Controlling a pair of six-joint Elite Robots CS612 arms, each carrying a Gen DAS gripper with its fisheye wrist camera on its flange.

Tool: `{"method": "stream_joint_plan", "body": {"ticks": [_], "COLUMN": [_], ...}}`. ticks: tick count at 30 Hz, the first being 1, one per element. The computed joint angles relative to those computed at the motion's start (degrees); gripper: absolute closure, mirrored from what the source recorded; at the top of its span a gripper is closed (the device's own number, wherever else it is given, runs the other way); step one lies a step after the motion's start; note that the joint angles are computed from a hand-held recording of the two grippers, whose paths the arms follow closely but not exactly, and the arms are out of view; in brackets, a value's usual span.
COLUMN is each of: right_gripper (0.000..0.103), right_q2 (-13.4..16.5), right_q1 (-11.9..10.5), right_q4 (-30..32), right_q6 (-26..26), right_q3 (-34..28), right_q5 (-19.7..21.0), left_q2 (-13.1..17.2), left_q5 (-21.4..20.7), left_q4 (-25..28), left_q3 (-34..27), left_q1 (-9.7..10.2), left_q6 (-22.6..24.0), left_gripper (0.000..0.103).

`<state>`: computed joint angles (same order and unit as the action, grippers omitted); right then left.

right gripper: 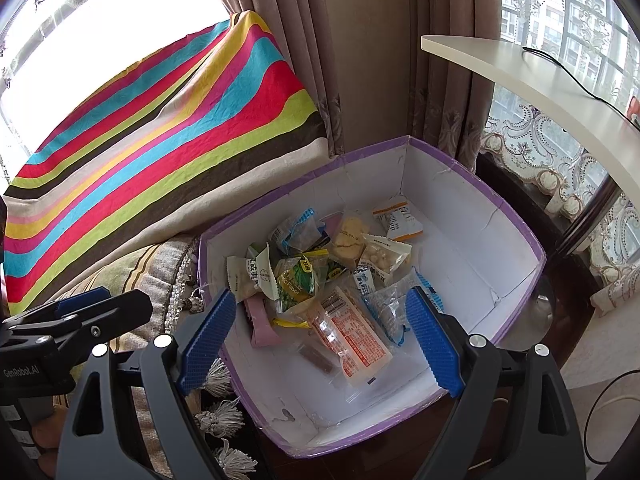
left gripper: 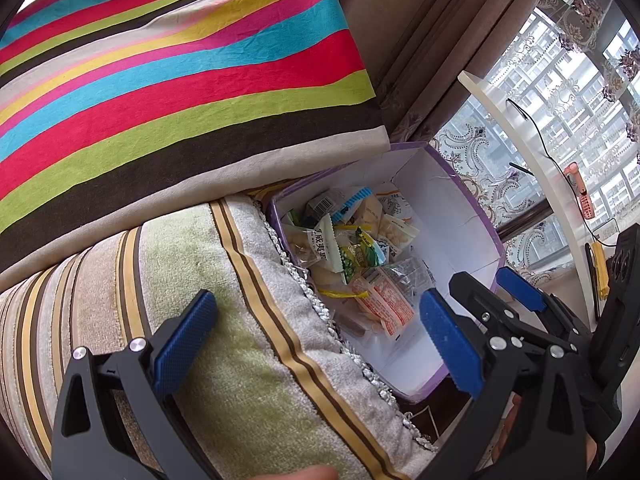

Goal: Organize snacks

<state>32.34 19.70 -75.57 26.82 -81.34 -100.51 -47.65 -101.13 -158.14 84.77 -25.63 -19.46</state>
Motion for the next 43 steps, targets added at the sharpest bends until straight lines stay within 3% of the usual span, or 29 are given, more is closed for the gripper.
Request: {"method": "stream_joint_plan", "body": {"ticks": [27, 34, 43], "right_gripper": [0.019, 0.019, 0.016], "right_q2": [0.14, 0.47, -0.02], "right_q1": [0.1, -0.07, 0.22], "right_q4": [0.19, 1.76, 2.06], "right_q6": [0.6, 2.04, 1.36], "right_q3": [-0.01, -0.59, 0.15], "right_q5": [-0.09, -0.68, -1.08], "left_q2": [-0.01, 0.16, -0.24], "left_q5": [0.23, 4.41, 5.46], "left_q4": [0.29, 1.46, 1.67], "left_q3": [-0.09, -0.55, -0.39], "left_q1": [-0.04, -1.24, -1.36], "left_q6": [0.17, 1.71, 1.45], "left_gripper": [0.002, 0.002, 0.002]}}
